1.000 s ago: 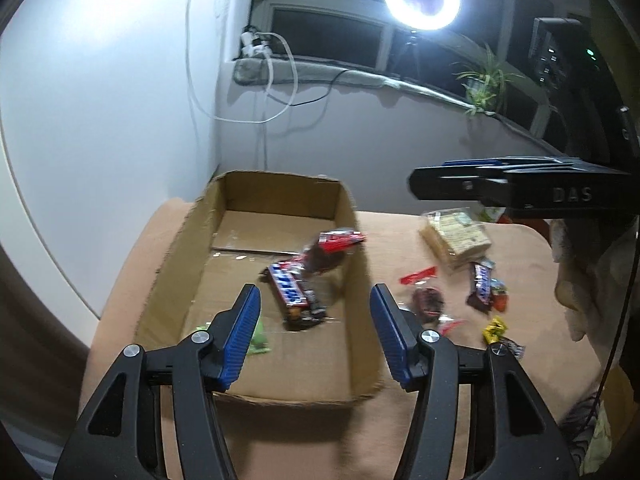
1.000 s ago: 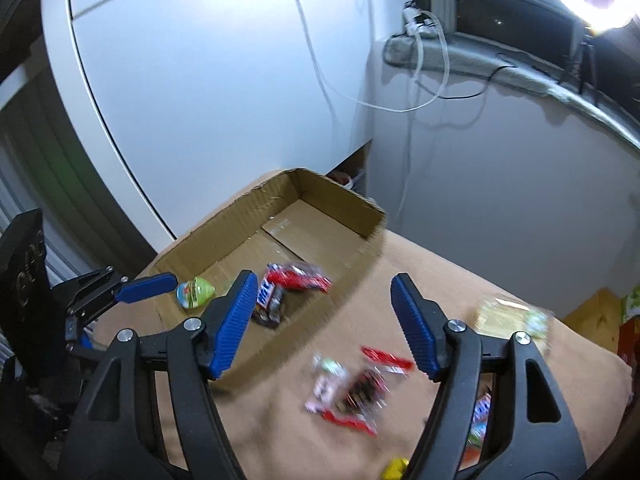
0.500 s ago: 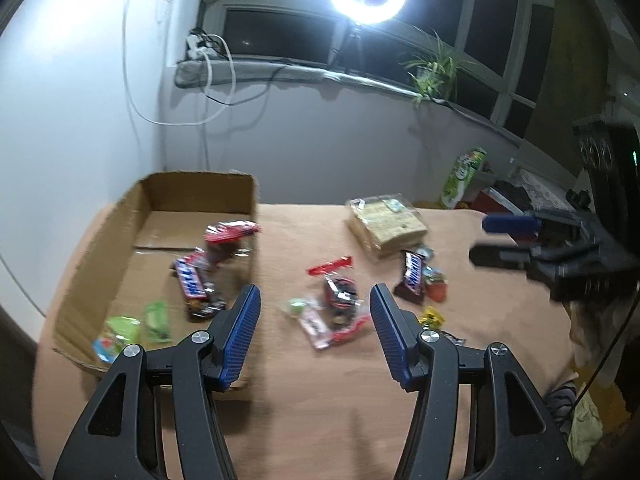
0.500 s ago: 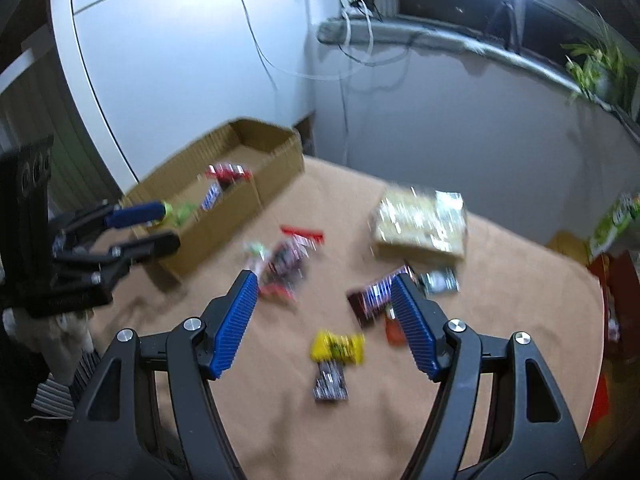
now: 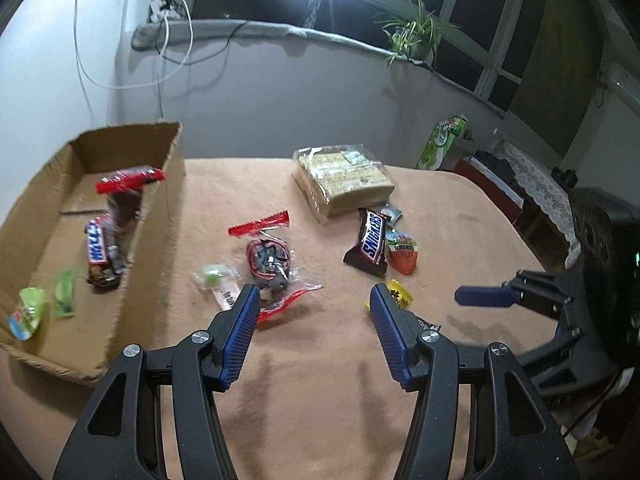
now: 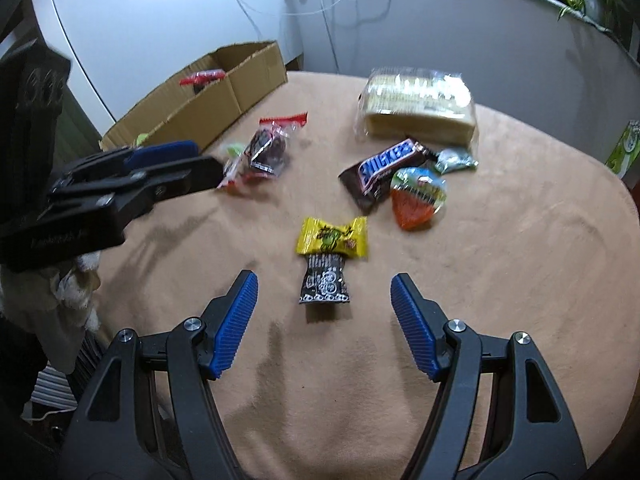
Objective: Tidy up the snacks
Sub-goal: 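Grasp the clear red-topped snack bag with the left tool while the right tool grasps the black candy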
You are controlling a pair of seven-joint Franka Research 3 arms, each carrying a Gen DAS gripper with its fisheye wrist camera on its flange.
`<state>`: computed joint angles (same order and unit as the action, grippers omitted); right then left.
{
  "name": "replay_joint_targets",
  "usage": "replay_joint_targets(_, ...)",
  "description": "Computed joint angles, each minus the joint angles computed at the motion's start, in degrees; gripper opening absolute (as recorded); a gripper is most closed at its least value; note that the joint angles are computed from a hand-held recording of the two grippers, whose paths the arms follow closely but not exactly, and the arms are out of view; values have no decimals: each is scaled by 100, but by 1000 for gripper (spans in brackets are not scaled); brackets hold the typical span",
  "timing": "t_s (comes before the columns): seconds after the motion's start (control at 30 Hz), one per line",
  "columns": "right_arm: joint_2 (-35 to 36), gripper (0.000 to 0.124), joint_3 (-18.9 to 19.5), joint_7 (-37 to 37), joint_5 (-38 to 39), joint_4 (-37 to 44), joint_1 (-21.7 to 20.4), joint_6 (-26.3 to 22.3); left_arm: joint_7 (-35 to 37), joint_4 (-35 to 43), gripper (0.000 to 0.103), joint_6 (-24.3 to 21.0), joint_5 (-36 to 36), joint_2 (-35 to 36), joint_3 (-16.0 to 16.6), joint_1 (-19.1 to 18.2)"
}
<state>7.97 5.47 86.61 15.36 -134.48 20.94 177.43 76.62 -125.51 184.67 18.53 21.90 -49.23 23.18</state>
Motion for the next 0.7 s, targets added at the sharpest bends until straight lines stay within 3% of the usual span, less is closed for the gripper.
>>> replay_joint_targets(0.33, 341, 59, 432, -894, 691, 309, -320, -93, -283, 707, 56, -311, -195, 39, 2618, -2609)
replay_joint_targets(0.43, 453, 52, 387, -967, 759, 416, -288, -171, -276, 867, 56, -402, -249, 152, 2846, -2845)
replay_joint_targets(0.7, 552, 42, -392, -87, -240, 527, 353, -312, -150, 1115, 56, -534, -357, 348, 3007, -3027)
